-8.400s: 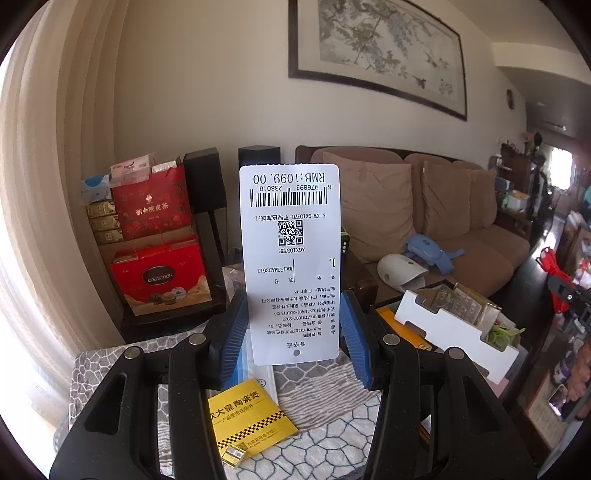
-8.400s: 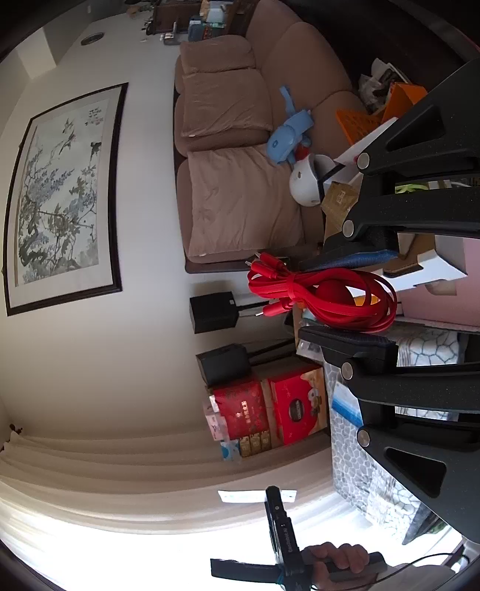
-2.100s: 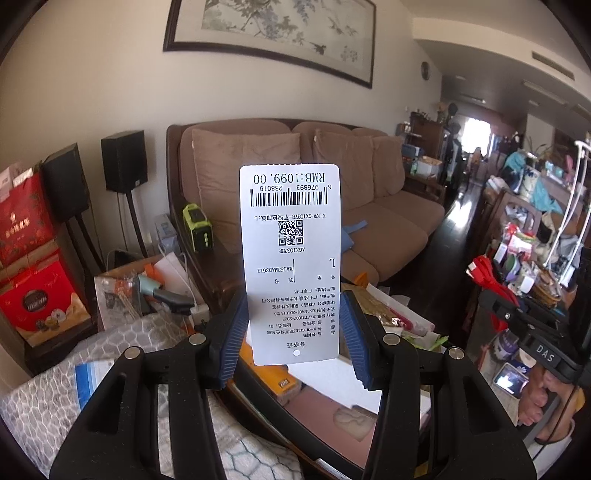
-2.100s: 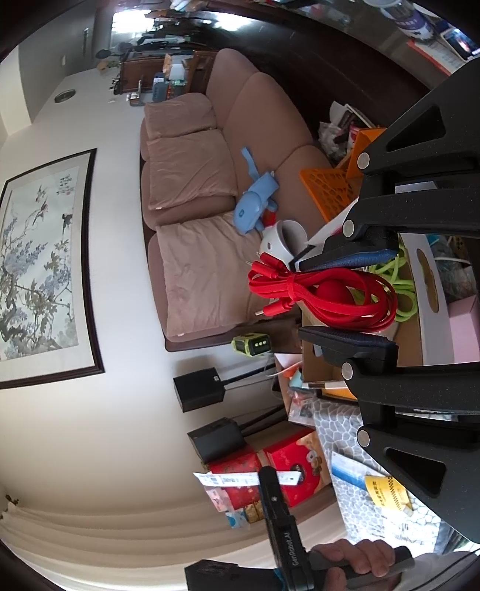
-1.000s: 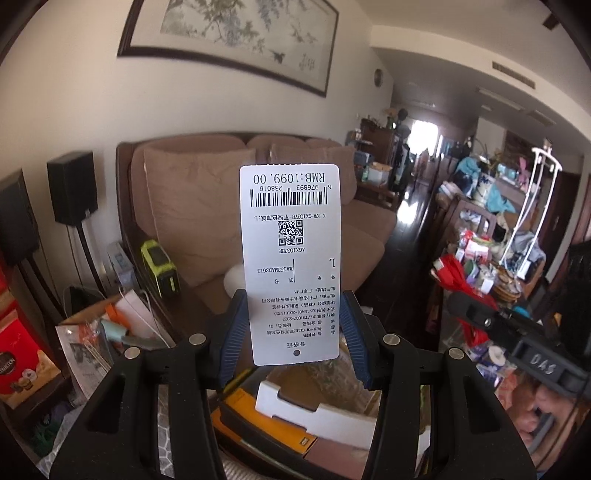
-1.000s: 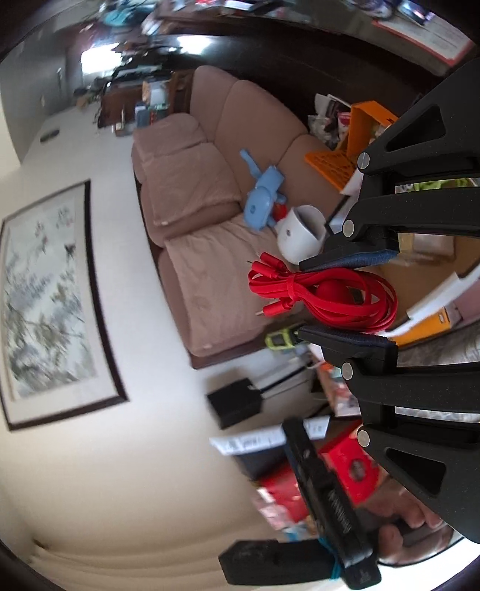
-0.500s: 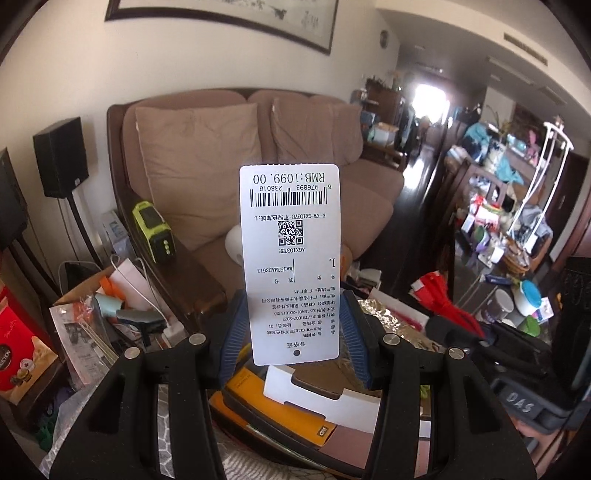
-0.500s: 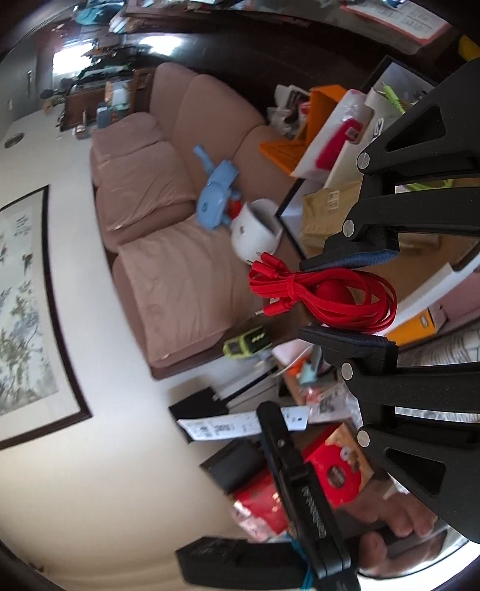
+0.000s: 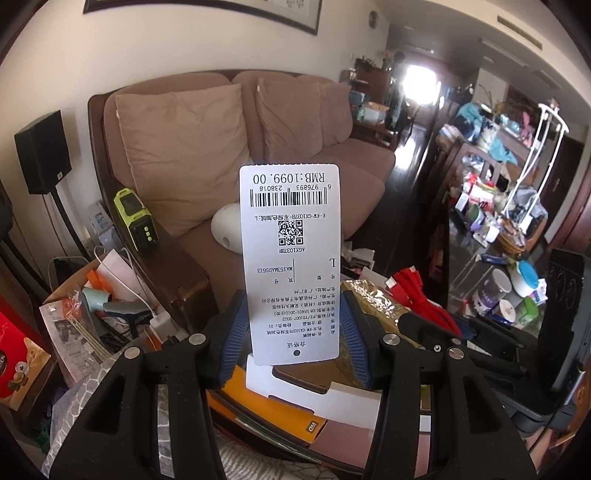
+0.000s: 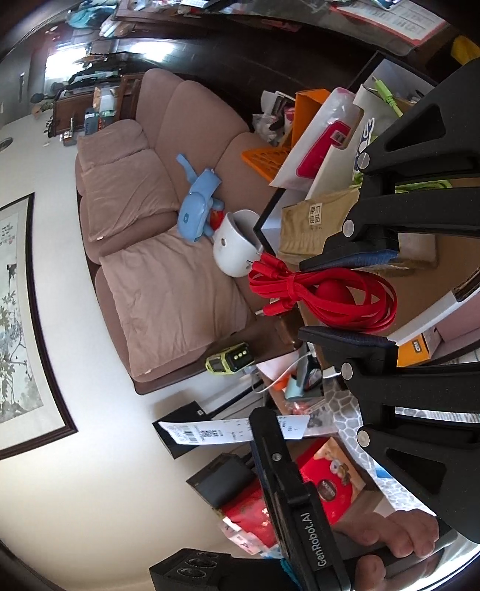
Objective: Organize objects
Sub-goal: 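Carry the red cable and white tag down into the cardboard box with both grippers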
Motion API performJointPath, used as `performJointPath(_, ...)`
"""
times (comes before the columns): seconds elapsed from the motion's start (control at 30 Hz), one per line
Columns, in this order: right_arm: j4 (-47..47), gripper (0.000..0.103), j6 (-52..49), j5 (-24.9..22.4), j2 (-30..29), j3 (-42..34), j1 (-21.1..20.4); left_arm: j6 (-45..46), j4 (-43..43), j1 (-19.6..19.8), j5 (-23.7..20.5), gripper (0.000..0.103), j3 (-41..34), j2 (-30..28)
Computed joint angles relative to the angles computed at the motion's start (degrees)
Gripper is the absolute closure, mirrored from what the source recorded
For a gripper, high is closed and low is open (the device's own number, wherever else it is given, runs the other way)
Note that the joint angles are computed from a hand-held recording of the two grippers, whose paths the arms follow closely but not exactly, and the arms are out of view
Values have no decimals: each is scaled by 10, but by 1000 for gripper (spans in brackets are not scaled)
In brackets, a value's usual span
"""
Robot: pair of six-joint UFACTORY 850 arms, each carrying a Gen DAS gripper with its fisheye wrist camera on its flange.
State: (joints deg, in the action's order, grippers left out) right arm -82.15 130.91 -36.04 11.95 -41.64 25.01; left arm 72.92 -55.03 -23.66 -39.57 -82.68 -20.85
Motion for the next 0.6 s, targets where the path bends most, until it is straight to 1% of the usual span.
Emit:
performJointPath(0.3, -5, 74, 3, 12, -9, -3, -5, -12, 24, -7, 0, 56, -2, -4)
performJointPath(0.4, -5, 74, 2, 17, -13, -5, -7, -17, 28, -5, -20, 56, -11, -11)
performJointPath(0.6, -9, 74, 4, 22, -18, -7, -8, -32, 42, -5, -26, 56, -20, -21)
